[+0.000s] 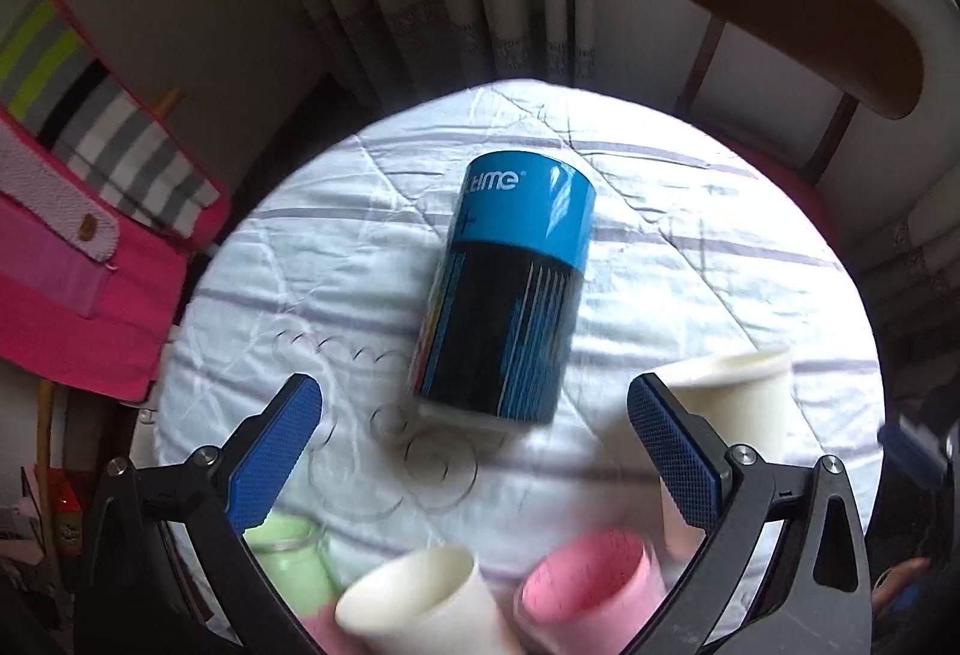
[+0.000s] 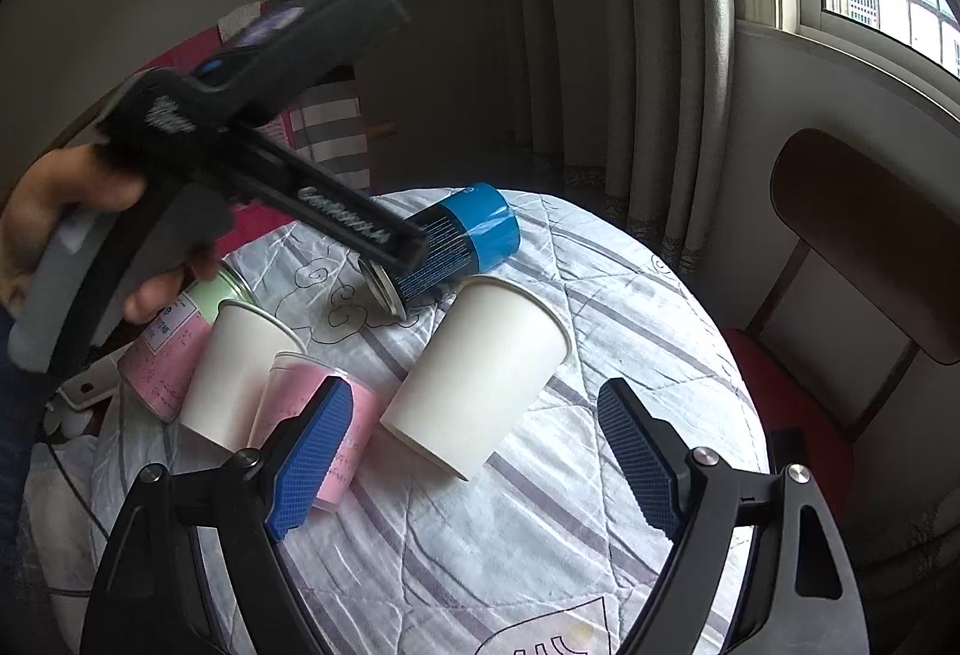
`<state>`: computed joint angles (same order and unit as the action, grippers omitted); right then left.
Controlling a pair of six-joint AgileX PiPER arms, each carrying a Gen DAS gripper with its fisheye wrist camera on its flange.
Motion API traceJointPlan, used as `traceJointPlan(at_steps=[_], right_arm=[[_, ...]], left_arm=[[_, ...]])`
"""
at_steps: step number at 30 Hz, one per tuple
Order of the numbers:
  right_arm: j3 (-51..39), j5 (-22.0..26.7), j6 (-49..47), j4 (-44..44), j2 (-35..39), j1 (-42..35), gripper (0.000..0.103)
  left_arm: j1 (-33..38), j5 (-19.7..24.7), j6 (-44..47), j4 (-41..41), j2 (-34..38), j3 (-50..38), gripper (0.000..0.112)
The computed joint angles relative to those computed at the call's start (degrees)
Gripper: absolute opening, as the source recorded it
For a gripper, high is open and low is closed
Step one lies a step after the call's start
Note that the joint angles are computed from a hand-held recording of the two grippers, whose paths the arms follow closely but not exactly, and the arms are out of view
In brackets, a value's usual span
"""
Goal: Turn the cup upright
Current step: 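Reach the left gripper to the lying blue tumbler and close on it, then lift the blue tumbler with the left gripper and tilt its opening up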
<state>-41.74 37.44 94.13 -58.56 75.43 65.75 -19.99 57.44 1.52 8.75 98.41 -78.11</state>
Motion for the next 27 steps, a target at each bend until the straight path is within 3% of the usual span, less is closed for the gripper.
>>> traceJointPlan(at_steps=[6, 11, 13, 14, 20, 27], right_arm=[[1.63, -3.94, -0.67, 0.16, 0.27, -2.30, 0.085], [2.13, -6.28, -2.29, 1.34, -0.03, -4.49, 0.085], [2.15, -6.17, -2.28, 1.30, -0.02, -4.40, 0.085], [2.07, -5.73, -2.27, 1.32, -0.03, -4.16, 0.085], [2.03, -4.87, -2.20, 1.34, -0.24, -4.31, 0.085], [0.76, 1.50, -0.02, 1.25, -1.45, 0.32, 0.085]], left_arm=[[0.00, 6.04, 2.41, -1.38, 12.56, -12.54, 0.103], [0.37, 10.51, 3.01, -2.59, 18.82, -19.80, 0.100], [0.66, 10.79, 3.86, -3.73, 18.75, -19.81, 0.077], [0.75, 11.55, 4.91, -4.53, 18.81, -20.04, 0.071], [0.02, 10.22, 5.21, -4.30, 15.12, -16.04, 0.069], [2.63, 11.01, 6.37, -6.60, 8.86, -14.15, 0.068]])
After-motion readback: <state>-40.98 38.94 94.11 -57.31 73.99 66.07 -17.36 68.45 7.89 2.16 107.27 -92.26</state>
